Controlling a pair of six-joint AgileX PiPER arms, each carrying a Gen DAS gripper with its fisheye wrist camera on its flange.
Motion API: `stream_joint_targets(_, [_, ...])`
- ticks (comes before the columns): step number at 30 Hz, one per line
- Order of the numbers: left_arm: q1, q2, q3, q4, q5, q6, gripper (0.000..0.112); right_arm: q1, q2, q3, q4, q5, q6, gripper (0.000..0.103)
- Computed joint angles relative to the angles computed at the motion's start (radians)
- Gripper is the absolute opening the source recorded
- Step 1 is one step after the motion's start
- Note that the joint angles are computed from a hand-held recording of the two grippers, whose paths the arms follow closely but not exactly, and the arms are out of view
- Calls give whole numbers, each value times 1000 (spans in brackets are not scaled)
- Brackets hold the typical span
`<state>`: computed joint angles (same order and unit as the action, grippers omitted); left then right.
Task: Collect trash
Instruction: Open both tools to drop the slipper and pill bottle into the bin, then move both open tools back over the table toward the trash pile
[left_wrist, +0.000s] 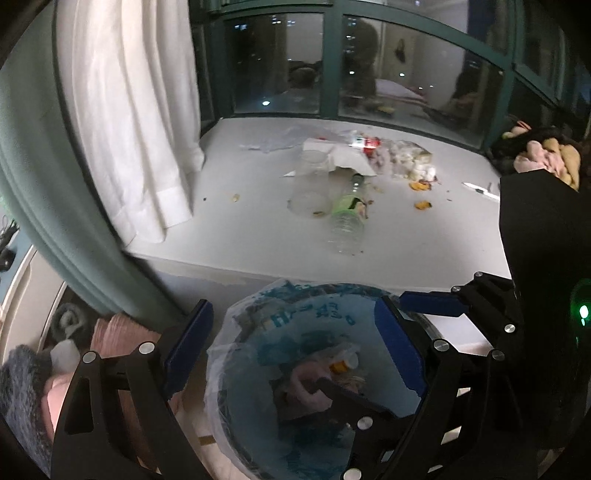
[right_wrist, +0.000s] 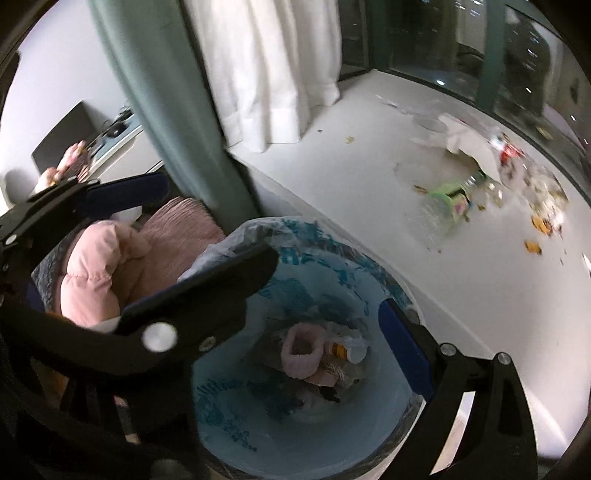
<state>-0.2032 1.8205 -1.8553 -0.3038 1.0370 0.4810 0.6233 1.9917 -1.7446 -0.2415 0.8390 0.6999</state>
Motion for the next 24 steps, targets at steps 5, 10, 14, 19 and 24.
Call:
stream_joint_targets(5, [-22, -16, 14, 30, -15, -47, 86, -1, -45, 61, -32, -37, 37, 89])
stream_joint_targets(10, [-124, -44, 17, 155, -64, -211, 86, -47, -142, 176, -14, -113, -54, 89])
stream_joint_targets(14, [-269, -64, 13, 332, -86, -437, 86, -122, -247, 294, 62, -165, -197, 89])
stream_joint_targets(19, [-470, -8, -79, 573, -36, -766, 86, -269, -402, 464, 247, -220, -486, 89])
stream_joint_targets(24, [-616, 95, -248, 620, 61, -875, 86, -417, -530, 582, 354, -202, -664, 89])
